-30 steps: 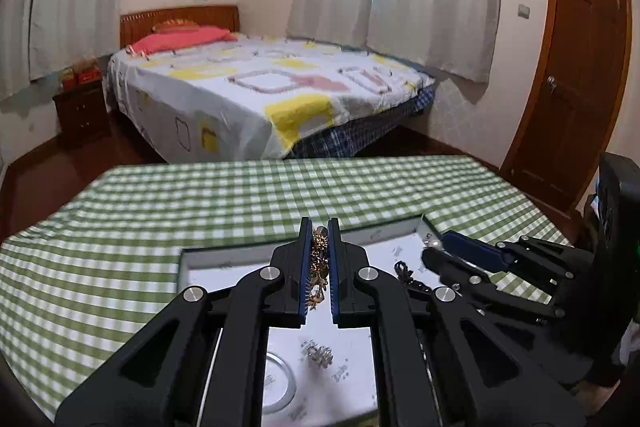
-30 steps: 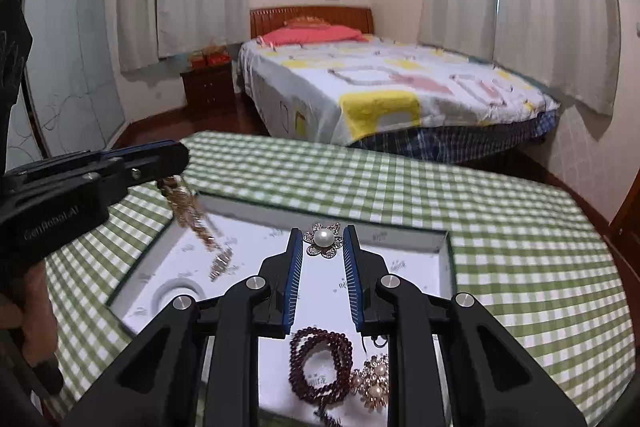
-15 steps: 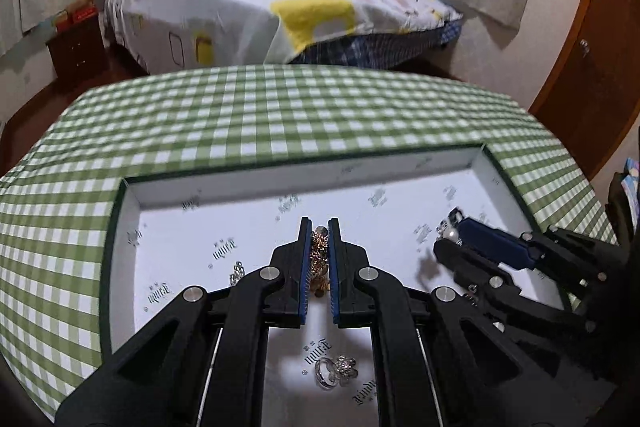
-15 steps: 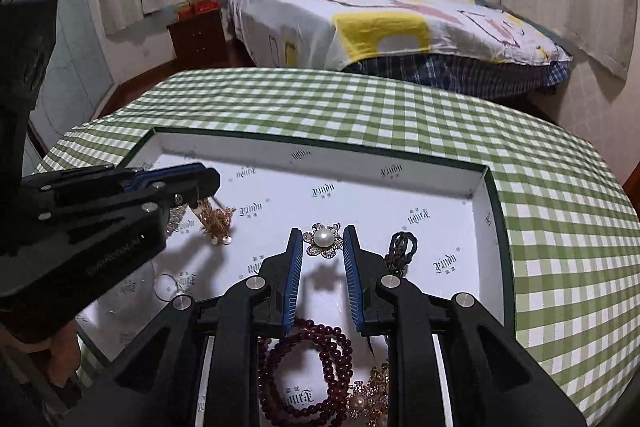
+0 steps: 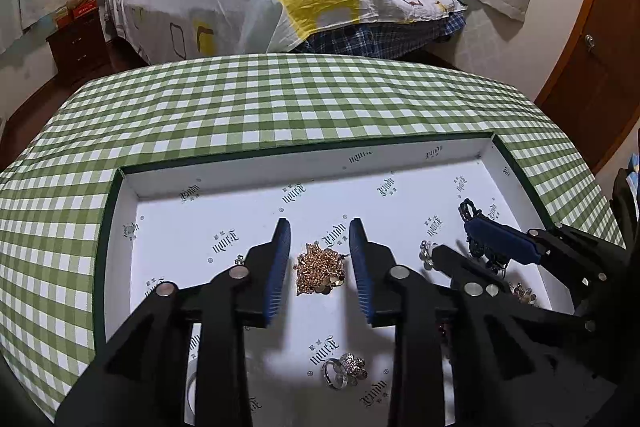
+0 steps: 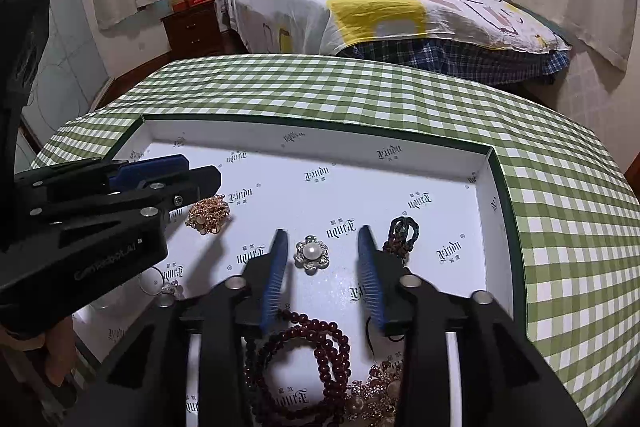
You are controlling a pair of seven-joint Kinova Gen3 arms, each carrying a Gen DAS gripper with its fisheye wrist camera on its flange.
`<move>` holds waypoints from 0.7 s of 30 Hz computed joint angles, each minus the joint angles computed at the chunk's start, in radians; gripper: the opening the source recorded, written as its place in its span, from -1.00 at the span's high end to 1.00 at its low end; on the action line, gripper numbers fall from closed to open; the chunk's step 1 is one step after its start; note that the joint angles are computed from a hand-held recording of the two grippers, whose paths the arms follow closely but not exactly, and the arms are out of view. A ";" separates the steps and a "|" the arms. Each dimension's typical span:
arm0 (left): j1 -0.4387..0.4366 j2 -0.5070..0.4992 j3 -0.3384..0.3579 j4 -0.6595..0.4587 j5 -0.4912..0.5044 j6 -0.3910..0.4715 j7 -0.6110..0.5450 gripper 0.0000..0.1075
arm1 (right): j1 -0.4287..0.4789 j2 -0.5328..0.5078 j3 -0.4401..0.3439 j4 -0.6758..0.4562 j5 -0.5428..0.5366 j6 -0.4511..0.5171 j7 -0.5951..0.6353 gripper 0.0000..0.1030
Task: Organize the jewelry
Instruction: 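Withdraw both open tools from the tray toward the red tassel charms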
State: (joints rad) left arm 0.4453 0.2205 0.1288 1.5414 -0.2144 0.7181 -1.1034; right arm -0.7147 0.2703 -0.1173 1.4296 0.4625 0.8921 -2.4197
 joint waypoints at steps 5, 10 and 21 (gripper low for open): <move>0.003 -0.005 -0.004 0.002 -0.008 0.002 0.009 0.33 | -0.011 -0.009 0.002 0.005 0.023 -0.001 -0.018 0.27; 0.010 -0.034 -0.005 0.025 -0.038 -0.014 0.039 0.07 | -0.019 -0.020 -0.001 0.010 0.050 0.004 -0.038 0.27; 0.013 -0.120 0.026 0.075 -0.095 0.002 0.124 -0.09 | -0.037 -0.087 -0.034 0.059 0.106 0.029 -0.119 0.27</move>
